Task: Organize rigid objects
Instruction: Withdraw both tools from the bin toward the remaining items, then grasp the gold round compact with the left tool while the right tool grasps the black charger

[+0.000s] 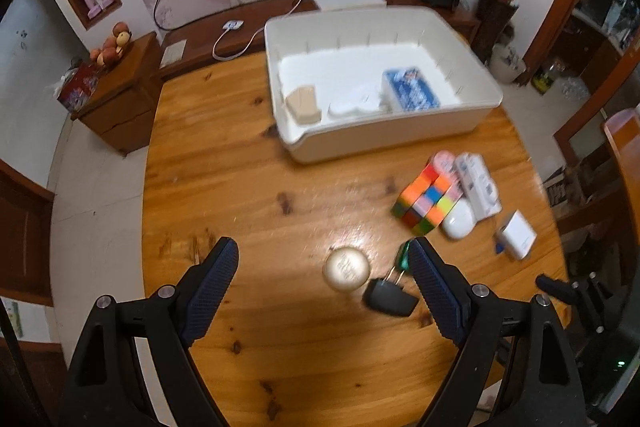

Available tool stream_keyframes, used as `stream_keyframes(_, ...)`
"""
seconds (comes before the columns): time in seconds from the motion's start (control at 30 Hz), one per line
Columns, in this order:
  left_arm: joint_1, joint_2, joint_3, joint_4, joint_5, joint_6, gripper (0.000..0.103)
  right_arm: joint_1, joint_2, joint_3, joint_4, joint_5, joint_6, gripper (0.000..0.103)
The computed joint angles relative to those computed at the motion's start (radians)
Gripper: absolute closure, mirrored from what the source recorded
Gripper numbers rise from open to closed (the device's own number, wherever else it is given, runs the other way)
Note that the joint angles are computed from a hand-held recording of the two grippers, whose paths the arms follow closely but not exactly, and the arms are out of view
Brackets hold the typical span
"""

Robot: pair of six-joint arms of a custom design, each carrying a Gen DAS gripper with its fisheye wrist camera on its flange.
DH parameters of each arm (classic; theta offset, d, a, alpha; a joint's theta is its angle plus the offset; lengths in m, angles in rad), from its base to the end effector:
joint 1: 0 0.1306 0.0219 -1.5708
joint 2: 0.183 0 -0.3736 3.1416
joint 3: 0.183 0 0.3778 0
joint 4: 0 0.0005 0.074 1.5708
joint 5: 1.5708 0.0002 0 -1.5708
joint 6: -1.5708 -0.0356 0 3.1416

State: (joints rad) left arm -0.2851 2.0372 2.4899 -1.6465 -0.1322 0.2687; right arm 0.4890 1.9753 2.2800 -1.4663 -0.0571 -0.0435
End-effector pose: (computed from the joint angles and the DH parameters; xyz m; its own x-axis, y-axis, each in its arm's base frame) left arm 0.6035 -0.1725 0.4917 -0.9219 -0.0040 -0.3875 -0.0130 0.9997 0.0204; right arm 0.5579 0.2986 0.4543 -0.8304 -0.3927 -0.3952 -0.4533 0.8886 0.0696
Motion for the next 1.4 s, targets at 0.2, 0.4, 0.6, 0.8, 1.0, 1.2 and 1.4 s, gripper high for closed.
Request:
stream_keyframes(0.2,0.022,-0.013,-0.111,0.006,0.071,-0.002,0.015,0.023,-0.015,-0.054,0.027,-0.028,0.046,0.025)
stream_keyframes(0.4,0.051,-0.009,-0.196,0.041,0.149,-0.247,0.015,0.067,0.006,-0.058,0.015,0.017,-0.011,0.025)
stream_keyframes(0.6,0.065,0.002,-0.278,0.090,0.190,-0.513,0.015,0.106,0.030,-0.070,0.034,0.038,-0.208,0.025)
stream_keyframes(0.8,0.058,0.023,-0.333,0.148,0.194,-0.661,0.014,0.147,0.029,-0.123,0.088,0.071,-0.380,0.025)
stream_keyframes(1.0,0.042,0.006,-0.378,0.210,0.232,-0.757,0.014,0.171,0.017,-0.189,0.159,0.105,-0.513,0.025)
stream_keyframes(1.2,0.027,0.010,-0.383,0.214,0.249,-0.812,0.015,0.180,0.020,-0.218,0.213,0.162,-0.593,0.024)
stream_keyframes(1.4,0.033,-0.006,-0.397,0.237,0.281,-0.799,0.041,0.200,0.036,-0.204,0.219,0.249,-0.622,0.022)
